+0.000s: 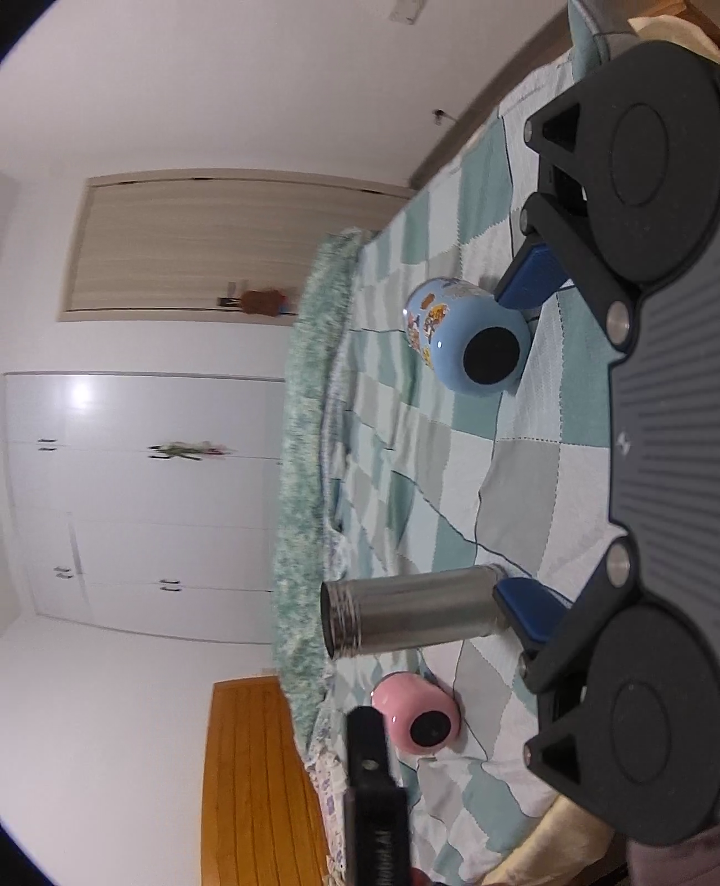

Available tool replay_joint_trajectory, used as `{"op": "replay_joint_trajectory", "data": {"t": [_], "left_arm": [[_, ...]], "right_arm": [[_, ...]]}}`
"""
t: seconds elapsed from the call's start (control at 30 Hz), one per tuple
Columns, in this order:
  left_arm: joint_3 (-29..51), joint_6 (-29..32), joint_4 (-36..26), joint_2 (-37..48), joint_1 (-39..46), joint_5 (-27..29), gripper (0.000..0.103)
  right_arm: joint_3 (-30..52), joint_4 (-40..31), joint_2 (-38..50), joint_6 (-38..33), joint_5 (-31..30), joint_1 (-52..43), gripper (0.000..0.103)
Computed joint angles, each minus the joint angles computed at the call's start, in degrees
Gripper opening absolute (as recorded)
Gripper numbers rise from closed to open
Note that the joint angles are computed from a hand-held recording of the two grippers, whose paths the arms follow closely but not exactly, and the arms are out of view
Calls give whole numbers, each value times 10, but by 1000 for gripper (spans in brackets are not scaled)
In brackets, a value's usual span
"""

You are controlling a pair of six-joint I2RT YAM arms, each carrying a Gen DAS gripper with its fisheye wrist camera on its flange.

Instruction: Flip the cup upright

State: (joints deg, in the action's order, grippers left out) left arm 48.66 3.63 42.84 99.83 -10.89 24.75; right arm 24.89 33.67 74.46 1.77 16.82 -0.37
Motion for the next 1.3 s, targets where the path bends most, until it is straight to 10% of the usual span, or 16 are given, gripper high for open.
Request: {"op": "replay_joint_trajectory", "data": {"t": [0.43,1.3], "left_arm": [[-137,-10,255,59,32,-24,103],[-169,-1,298,50,39,-35,103]], "right_arm": [[-126,217,4,-36,129,89,103],[-147,229,-10,-17,145,101,103]]}}
